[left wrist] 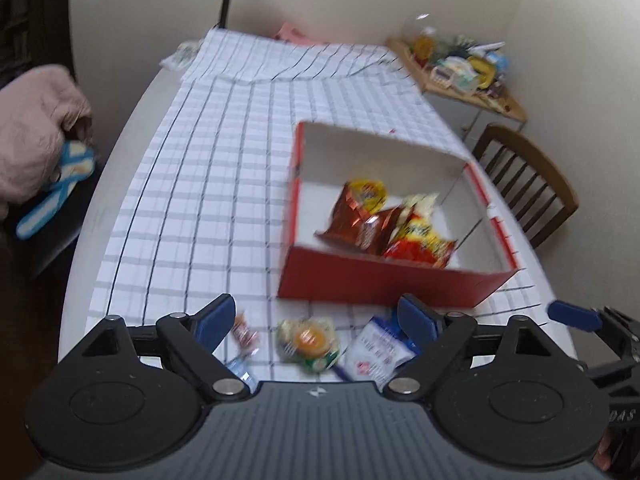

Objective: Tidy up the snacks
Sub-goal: 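Move both tools back from the box to the remaining snacks, then lower the left tool onto the blue biscuit packet while the right tool lowers onto the purple candy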

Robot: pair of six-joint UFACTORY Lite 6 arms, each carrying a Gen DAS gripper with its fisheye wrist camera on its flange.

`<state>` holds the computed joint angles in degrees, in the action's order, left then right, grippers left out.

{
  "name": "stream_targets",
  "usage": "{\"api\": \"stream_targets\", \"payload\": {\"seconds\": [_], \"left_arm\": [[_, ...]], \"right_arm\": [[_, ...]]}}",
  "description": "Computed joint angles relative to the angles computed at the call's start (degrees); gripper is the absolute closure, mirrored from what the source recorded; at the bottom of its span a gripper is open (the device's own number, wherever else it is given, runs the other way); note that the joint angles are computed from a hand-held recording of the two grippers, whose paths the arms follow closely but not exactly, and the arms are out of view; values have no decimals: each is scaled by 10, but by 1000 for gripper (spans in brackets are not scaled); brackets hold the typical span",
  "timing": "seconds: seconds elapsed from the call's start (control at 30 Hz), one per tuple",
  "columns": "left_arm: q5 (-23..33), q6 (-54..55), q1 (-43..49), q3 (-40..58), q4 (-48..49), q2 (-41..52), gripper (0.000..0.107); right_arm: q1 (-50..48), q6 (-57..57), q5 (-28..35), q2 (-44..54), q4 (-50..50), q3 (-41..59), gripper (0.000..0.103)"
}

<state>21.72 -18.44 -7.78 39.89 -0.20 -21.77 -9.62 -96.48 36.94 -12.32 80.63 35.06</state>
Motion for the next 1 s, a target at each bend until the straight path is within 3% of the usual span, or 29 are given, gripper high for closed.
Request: {"api": "stream_targets", "payload": {"seconds": [0.23, 0.43, 0.57, 0.77, 0.9, 1.0], "left_arm": [[-14, -1, 30, -71, -28, 15, 18], [-42, -87, 22, -91, 34, 68, 18], [-57, -116, 28, -88, 55, 110, 18], [-81, -89, 58, -77, 0, 173, 18], [-92, -170, 58, -64, 61, 212, 18], [-99, -167, 64, -57, 50, 236, 19]], "right_arm": [[-17, -93, -42, 5, 49, -86, 1], [-36, -205, -71, 53, 113, -119, 3], [-34, -294, -85, 104, 180, -116, 9], [-16, -365, -110, 149, 226, -105, 19], [-4, -383, -122, 175, 234, -85, 24], [-5, -380, -123, 191, 220, -72, 31]]}}
